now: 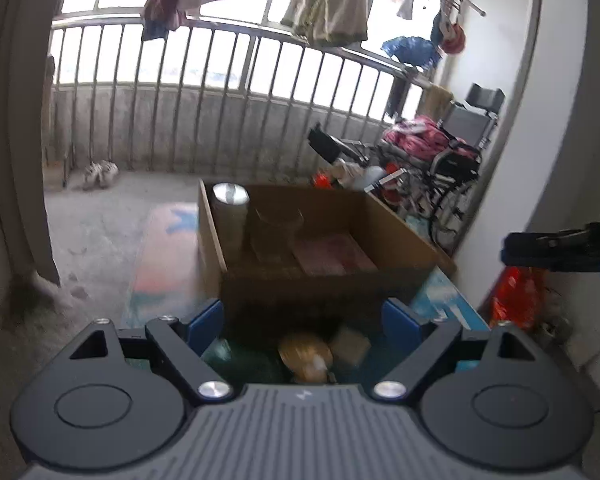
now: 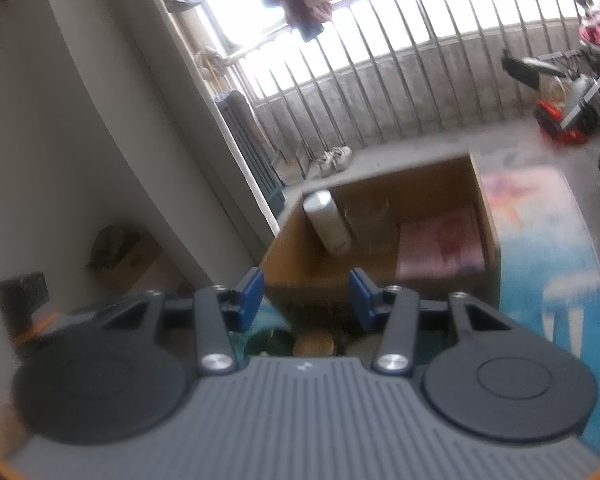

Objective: Organize rigid objects
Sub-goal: 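Lift both tools away from the box back toward the table objects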

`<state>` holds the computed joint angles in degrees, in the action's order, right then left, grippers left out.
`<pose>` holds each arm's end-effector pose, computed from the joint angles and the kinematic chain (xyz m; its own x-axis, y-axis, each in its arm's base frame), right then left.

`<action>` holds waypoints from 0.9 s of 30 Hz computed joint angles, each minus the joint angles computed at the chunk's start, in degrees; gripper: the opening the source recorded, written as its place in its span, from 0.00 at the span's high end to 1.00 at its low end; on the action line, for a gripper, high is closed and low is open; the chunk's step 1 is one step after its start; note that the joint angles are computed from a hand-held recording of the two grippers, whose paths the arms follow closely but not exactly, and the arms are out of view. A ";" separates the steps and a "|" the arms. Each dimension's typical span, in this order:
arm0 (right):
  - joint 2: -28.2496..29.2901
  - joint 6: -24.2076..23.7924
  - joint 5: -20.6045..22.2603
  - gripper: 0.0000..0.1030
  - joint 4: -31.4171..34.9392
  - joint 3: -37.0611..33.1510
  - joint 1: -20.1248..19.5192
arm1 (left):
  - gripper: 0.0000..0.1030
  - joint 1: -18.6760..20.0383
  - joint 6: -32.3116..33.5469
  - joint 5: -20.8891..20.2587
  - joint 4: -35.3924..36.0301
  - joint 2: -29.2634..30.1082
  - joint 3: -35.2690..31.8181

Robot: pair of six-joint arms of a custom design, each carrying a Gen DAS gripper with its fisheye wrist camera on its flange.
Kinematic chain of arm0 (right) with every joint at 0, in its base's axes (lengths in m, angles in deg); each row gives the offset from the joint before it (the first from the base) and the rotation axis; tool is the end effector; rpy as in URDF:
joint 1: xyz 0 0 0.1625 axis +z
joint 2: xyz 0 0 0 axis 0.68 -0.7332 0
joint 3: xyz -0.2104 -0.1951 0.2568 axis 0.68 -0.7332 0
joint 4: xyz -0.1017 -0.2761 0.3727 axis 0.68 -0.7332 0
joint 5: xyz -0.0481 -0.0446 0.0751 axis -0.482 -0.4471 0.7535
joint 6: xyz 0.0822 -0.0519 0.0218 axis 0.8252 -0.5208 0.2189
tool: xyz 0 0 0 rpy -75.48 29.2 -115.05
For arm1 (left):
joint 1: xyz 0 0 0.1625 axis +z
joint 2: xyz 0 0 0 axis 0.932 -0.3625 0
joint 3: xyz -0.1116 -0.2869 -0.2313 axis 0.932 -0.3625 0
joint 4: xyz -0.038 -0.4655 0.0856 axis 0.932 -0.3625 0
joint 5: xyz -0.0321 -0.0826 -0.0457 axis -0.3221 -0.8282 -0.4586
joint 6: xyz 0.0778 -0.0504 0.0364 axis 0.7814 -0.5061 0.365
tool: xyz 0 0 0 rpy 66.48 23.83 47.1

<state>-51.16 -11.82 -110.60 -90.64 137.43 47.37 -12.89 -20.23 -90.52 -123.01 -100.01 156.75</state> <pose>0.1331 -0.5079 0.3298 -0.9309 -0.2055 0.3019 -0.3648 0.5619 -0.7424 -0.2079 -0.6156 0.1704 -0.7614 0.4561 -0.4607 0.6482 0.5465 -0.5303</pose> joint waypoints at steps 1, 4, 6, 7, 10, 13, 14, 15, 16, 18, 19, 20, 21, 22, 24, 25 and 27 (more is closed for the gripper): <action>-0.64 0.43 -0.63 0.55 -0.88 1.76 -0.22 | 0.15 0.05 0.11 -0.21 -0.21 -0.34 1.24; 0.28 1.86 -2.96 0.55 -3.91 5.17 -0.52 | 0.15 0.32 0.23 0.45 -0.80 -0.69 4.15; 1.49 3.71 -3.20 0.55 -4.44 6.20 -0.94 | 0.16 0.65 -0.07 0.64 -1.17 -0.75 5.48; 1.90 4.53 -3.18 0.55 -4.43 6.65 -1.14 | 0.16 0.80 -0.17 0.98 -1.47 -0.77 6.10; 4.50 5.05 -4.70 0.55 -5.09 6.39 -0.53 | 0.16 1.27 0.45 1.99 -2.43 -0.23 6.46; 7.83 4.51 -6.68 0.55 -5.99 4.72 1.10 | 0.16 1.56 2.36 2.89 -4.49 0.93 6.34; 8.96 4.35 -7.19 0.55 -6.20 4.19 1.56 | 0.18 1.69 3.02 3.33 -5.18 1.38 6.23; 10.23 4.24 -7.75 0.55 -6.24 3.40 2.05 | 0.20 1.77 3.39 3.31 -5.33 1.78 5.84; 11.53 4.03 -8.22 0.55 -6.26 2.42 2.45 | 0.20 1.90 3.86 3.16 -5.63 2.09 5.78; 14.27 3.55 -9.54 0.55 -6.34 0.46 3.48 | 0.22 2.16 5.66 2.68 -6.57 2.84 5.73; 15.56 3.25 -10.12 0.55 -6.54 -0.39 3.87 | 0.22 2.21 6.69 2.45 -6.91 3.17 5.62; 16.49 2.91 -10.34 0.55 -6.29 -1.26 3.99 | 0.22 2.24 7.64 2.24 -7.28 3.48 5.53; 17.26 2.80 -10.30 0.55 -5.80 -2.18 4.03 | 0.22 2.12 8.33 1.98 -7.66 3.90 5.36; 17.79 2.82 -10.14 0.55 -5.45 -2.70 3.98 | 0.22 2.21 8.84 1.55 -7.81 4.15 5.20; 19.18 2.87 -10.11 0.55 -5.04 -3.91 4.05 | 0.23 2.50 9.28 0.62 -8.00 4.79 4.67; 19.62 2.74 -10.09 0.55 -4.93 -4.25 4.02 | 0.23 2.61 9.62 0.23 -8.37 5.11 4.49; 20.50 2.54 -10.18 0.55 -4.51 -5.02 4.03 | 0.25 2.76 10.45 0.31 -9.05 5.81 4.10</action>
